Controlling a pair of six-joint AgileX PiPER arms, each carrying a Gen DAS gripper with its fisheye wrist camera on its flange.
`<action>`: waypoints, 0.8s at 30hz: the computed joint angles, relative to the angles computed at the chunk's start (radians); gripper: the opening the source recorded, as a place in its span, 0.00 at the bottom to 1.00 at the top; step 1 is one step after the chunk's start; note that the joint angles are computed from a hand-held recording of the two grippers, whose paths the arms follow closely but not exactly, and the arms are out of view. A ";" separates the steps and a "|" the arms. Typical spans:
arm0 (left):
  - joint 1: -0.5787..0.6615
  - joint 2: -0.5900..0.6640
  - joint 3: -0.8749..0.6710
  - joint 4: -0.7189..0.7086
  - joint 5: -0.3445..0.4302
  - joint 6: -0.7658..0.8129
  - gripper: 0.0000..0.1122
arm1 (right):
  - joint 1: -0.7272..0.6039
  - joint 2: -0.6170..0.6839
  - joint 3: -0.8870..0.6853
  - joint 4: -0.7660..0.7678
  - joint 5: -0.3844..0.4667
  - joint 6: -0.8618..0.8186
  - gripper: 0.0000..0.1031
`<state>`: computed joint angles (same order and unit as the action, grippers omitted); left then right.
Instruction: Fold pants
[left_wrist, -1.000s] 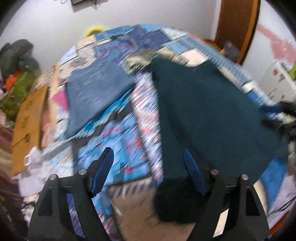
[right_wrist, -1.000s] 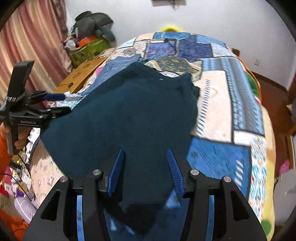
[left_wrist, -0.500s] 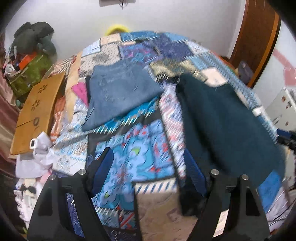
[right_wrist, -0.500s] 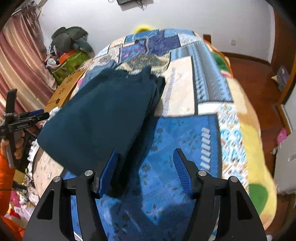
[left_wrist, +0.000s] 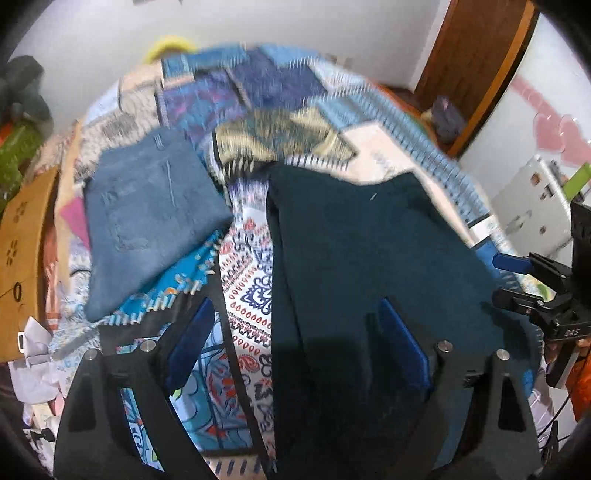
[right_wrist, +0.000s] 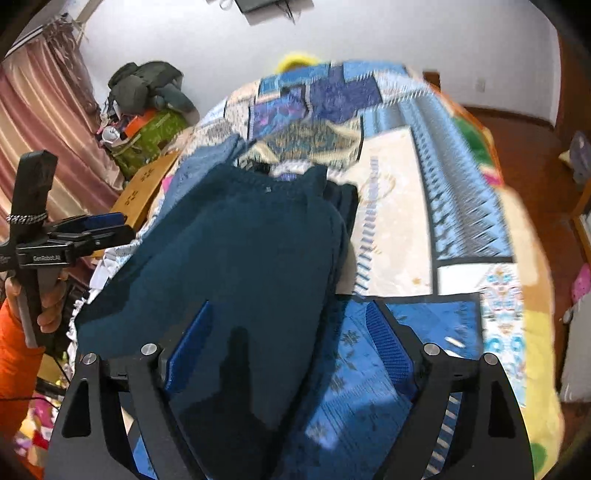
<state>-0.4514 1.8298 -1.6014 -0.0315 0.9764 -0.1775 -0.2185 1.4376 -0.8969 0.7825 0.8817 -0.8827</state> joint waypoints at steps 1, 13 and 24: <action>0.007 0.039 -0.034 -0.009 0.031 0.008 0.81 | 0.009 0.037 -0.013 -0.010 0.008 0.022 0.79; 0.137 0.236 -0.179 -0.346 0.162 0.199 0.81 | -0.005 0.272 -0.130 0.093 0.170 -0.018 0.79; 0.137 0.239 -0.213 -0.425 0.198 0.243 0.38 | -0.004 0.262 -0.177 0.058 0.228 -0.003 0.32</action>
<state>-0.3139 2.0692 -1.8143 -0.4566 1.1740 0.0658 -0.2224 1.6998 -1.0738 0.8406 1.1095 -0.8857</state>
